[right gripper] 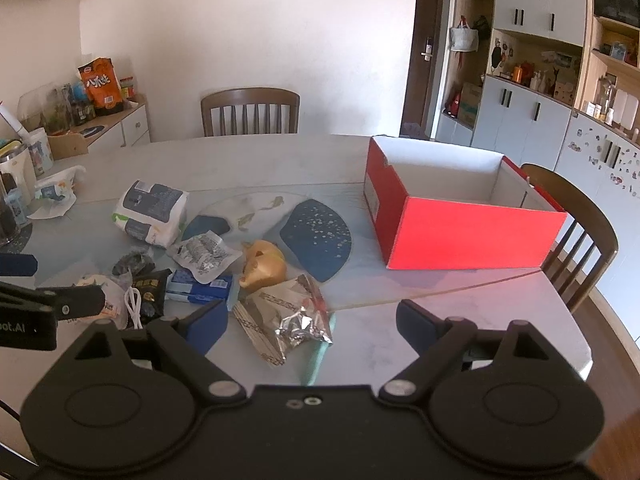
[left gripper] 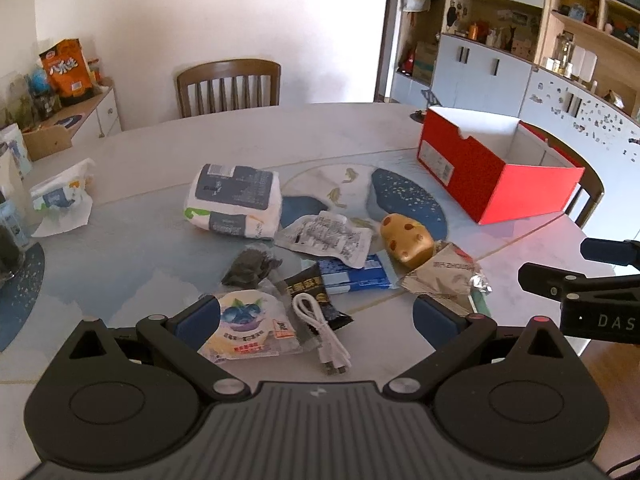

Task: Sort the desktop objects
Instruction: 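Move both tools toward the snack packets in front of the red box, then close the right tool on the silver foil bag while the left tool grasps the blueberry pastry packet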

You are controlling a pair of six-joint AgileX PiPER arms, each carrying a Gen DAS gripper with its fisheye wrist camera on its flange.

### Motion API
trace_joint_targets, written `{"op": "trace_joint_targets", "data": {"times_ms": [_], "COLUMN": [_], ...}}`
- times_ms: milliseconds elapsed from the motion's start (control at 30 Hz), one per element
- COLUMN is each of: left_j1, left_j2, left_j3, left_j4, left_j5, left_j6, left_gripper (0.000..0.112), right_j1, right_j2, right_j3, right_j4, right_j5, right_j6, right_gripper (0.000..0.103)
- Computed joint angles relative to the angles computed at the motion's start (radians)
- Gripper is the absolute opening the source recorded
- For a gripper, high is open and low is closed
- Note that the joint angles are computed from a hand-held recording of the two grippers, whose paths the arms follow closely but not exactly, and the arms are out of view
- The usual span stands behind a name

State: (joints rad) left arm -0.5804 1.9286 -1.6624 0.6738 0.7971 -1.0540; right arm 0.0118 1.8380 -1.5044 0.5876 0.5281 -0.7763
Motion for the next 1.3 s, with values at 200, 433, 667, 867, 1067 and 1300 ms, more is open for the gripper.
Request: {"op": "trace_joint_targets", "data": {"times_ms": [200, 433, 667, 867, 1067, 1300], "left_j1": [0.032, 0.079, 0.132, 0.152, 0.165, 0.177], "left_j2": [-0.009, 0.008, 0.055, 0.094, 0.125, 0.146], "left_j3": [0.059, 0.094, 0.077, 0.054, 0.028, 0.012], "left_j4": [0.03, 0.032, 0.007, -0.036, -0.057, -0.102], "left_j5": [-0.052, -0.084, -0.102, -0.104, -0.094, -0.101], "left_j6": [-0.008, 0.005, 0.032, 0.066, 0.096, 0.132], "left_gripper": [0.103, 0.103, 0.103, 0.103, 0.103, 0.103], "right_j1": [0.033, 0.072, 0.103, 0.125, 0.135, 0.142], "right_j2": [0.04, 0.098, 0.173, 0.23, 0.296, 0.371], "right_j3": [-0.032, -0.077, -0.143, -0.193, -0.266, -0.361], "right_j4": [-0.029, -0.102, -0.213, -0.303, -0.366, -0.389], "right_j5": [-0.015, -0.026, -0.036, -0.038, -0.01, 0.042], "right_j6": [0.027, 0.096, 0.198, 0.272, 0.328, 0.329], "right_gripper": [0.091, 0.091, 0.091, 0.09, 0.09, 0.087]}}
